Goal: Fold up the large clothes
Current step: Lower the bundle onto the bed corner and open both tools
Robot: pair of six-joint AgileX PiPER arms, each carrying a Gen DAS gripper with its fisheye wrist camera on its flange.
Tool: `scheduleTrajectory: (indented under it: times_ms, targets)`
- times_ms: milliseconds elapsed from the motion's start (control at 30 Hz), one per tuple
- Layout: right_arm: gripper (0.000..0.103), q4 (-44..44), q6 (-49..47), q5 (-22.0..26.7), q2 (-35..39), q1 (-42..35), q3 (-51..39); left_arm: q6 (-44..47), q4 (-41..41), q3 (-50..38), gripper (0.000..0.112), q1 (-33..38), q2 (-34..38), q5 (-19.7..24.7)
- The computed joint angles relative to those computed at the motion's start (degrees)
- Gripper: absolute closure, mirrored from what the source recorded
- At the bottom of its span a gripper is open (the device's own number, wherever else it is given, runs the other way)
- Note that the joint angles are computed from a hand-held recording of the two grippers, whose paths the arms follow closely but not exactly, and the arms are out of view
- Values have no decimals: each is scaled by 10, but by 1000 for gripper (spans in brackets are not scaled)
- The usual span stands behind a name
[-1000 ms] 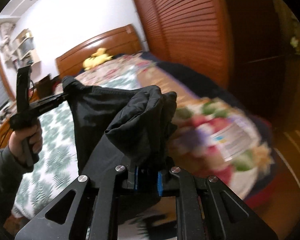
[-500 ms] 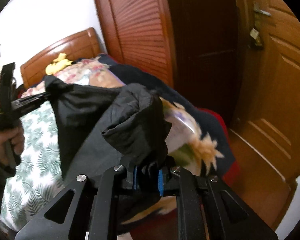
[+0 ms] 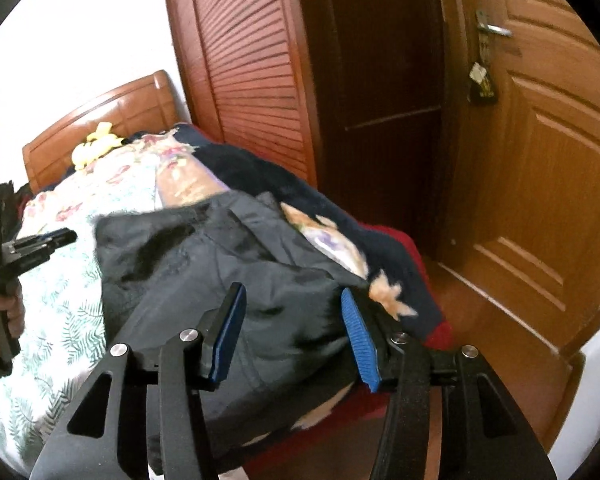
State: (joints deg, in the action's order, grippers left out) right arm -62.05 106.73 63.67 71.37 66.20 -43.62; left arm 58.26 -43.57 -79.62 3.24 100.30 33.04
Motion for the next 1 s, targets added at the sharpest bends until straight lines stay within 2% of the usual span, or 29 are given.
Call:
scheduleTrajectory:
  times_ms: [100,200,300,533,700,767,933,1000]
  targets:
    - [53,-11,-19,18,29,9,-26,38,-34,26,90,22,-29,9]
    - [53,-28,-28,47,59,23,-51,77,-79,56,87,50,-58,37]
    - [53,-37,-32,37,71,27,-58,124,-116,105,85,71,-97,38]
    - [52,-42,-44,-48,106,6,-57,184,-164,186,80,132,-169,79]
    - [49,15,-73,-157,151,-88,-36,202,-182,222,75,190,-212,136]
    - [47,4,-53,-178,166,-102,-18,212,-184,238,74,219,-236,160]
    - [45,21,-47,-122,163,-66,-38,241,-192,270,72,309,-292,224]
    - [45,19,-47,-92,160,-36,-57,252,-193,277,71,365,-310,266]
